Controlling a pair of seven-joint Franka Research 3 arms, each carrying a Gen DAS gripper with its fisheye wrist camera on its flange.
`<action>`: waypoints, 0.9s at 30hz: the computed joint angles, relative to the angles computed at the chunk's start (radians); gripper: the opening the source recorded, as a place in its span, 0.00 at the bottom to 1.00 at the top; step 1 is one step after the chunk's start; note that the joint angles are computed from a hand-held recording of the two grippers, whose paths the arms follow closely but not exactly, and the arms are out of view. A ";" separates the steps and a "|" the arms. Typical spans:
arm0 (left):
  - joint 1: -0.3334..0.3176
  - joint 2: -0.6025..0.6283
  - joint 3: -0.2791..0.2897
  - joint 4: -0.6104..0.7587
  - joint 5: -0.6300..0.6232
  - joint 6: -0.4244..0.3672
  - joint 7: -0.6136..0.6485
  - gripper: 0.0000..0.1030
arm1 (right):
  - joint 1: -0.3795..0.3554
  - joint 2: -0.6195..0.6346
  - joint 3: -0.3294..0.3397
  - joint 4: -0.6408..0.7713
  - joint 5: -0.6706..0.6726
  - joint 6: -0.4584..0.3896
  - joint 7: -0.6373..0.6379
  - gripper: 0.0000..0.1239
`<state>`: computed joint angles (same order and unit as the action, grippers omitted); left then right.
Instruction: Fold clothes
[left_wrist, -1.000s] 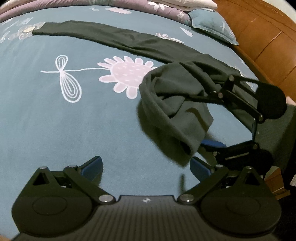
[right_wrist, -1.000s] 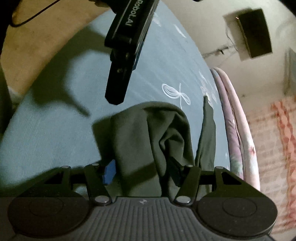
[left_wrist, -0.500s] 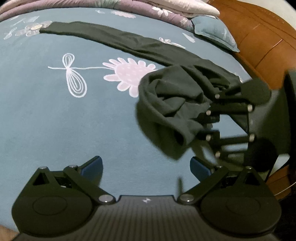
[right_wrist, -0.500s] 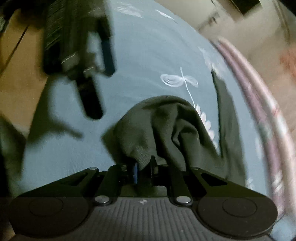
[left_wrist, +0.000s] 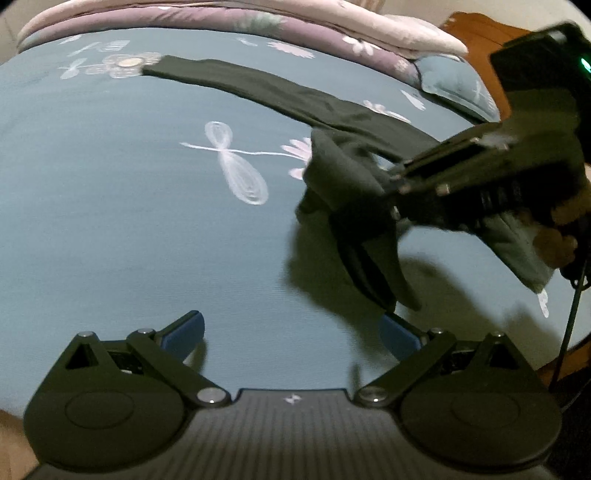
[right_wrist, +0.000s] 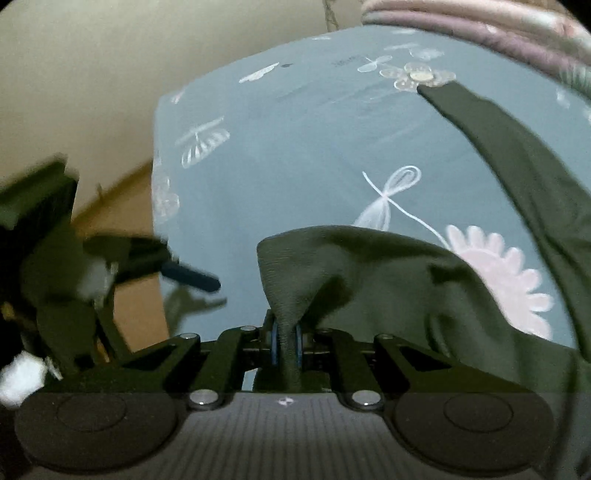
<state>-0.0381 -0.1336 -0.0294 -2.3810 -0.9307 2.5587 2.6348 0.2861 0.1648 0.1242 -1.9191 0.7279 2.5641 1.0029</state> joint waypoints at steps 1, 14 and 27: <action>0.005 0.003 0.006 0.003 0.000 -0.003 0.002 0.97 | -0.003 0.028 0.002 0.037 0.018 -0.016 0.008 0.09; 0.104 0.085 0.019 0.087 -0.071 -0.060 0.071 0.97 | -0.031 0.447 0.049 0.624 -0.001 -0.256 0.340 0.10; 0.158 0.143 -0.008 0.147 -0.092 -0.107 0.107 0.97 | -0.065 0.633 0.044 0.863 -0.122 -0.229 0.658 0.39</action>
<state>0.1198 0.0090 -0.0374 -2.2340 -1.0222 2.4517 2.7414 0.2215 0.7980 0.1685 -1.0558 0.6061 2.3354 1.6611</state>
